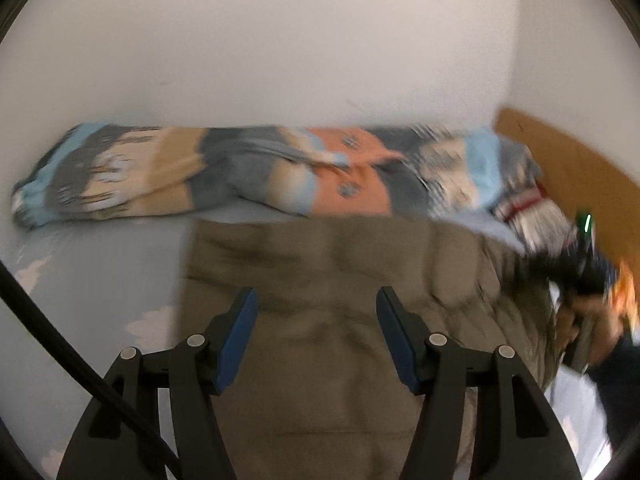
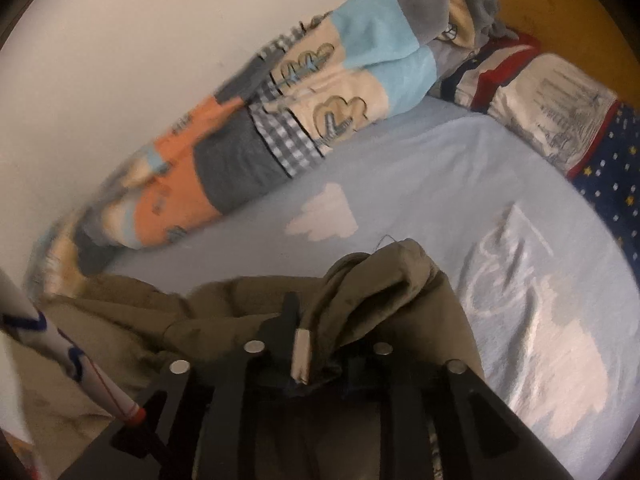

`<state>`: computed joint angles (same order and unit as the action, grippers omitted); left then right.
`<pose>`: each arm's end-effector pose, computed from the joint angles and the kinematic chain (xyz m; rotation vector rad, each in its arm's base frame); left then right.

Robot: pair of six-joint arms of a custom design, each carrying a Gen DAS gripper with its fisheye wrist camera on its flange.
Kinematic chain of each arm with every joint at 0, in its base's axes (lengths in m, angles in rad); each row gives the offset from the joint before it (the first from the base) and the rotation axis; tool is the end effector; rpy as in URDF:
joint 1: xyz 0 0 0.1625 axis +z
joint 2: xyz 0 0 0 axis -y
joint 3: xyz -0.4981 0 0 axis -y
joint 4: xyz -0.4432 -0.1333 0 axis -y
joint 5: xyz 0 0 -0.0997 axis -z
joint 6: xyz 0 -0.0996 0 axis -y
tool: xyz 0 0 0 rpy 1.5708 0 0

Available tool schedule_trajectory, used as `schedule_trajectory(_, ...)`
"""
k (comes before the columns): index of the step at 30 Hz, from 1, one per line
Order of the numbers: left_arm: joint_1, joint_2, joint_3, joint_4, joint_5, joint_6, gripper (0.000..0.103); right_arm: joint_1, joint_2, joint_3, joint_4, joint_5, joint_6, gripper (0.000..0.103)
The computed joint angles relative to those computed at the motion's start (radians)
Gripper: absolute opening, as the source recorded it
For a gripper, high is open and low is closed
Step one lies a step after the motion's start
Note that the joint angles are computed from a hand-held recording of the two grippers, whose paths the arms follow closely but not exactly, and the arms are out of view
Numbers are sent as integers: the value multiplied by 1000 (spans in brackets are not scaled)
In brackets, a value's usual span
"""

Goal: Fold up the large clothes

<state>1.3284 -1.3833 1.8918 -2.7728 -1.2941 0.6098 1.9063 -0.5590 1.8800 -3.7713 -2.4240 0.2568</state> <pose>0.0075 -0.6383 0.4261 0.9626 2.4396 -0.8640 0.2677 -0.5907 0.0323 -0.3920 -2.2658 1.3102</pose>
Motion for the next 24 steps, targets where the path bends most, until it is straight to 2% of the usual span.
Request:
schedule_trajectory(2,-19,16,32,-8,21,18,60,11,-20,34,-45,33,-6,40)
schedule_trajectory(4,-29,34,49,-14,37,17,60,33,-33,70,-123,39,-29,60)
schedule_trajectory(6,-34,60,65,-56,69,26,60,56,-47,104,-173,50,-64,61)
schedule_trajectory(8,-36,84,75,-103,107,39,60,82,-45,114,-174,37,-118,61)
schedule_trajectory(10,-33,122,68,-149,149,37,61,98,-28,112,-119,53,-176,61)
schedule_trajectory(14,-20,182,16,-116,206,-24,62,106,49,34,-14,17,-265,61)
schedule_trajectory(16,-14,209,-9,-96,232,-34,65,92,92,-20,31,1,-274,61)
schedule_trajectory(19,-1,242,-45,-74,236,-38,66,61,142,-96,122,-51,-284,64)
schedule_trajectory(21,12,265,-73,-47,225,-64,68,31,135,-97,160,-18,-228,64)
schedule_trajectory(24,18,299,-96,-51,241,-80,69,8,135,-106,201,1,-202,64)
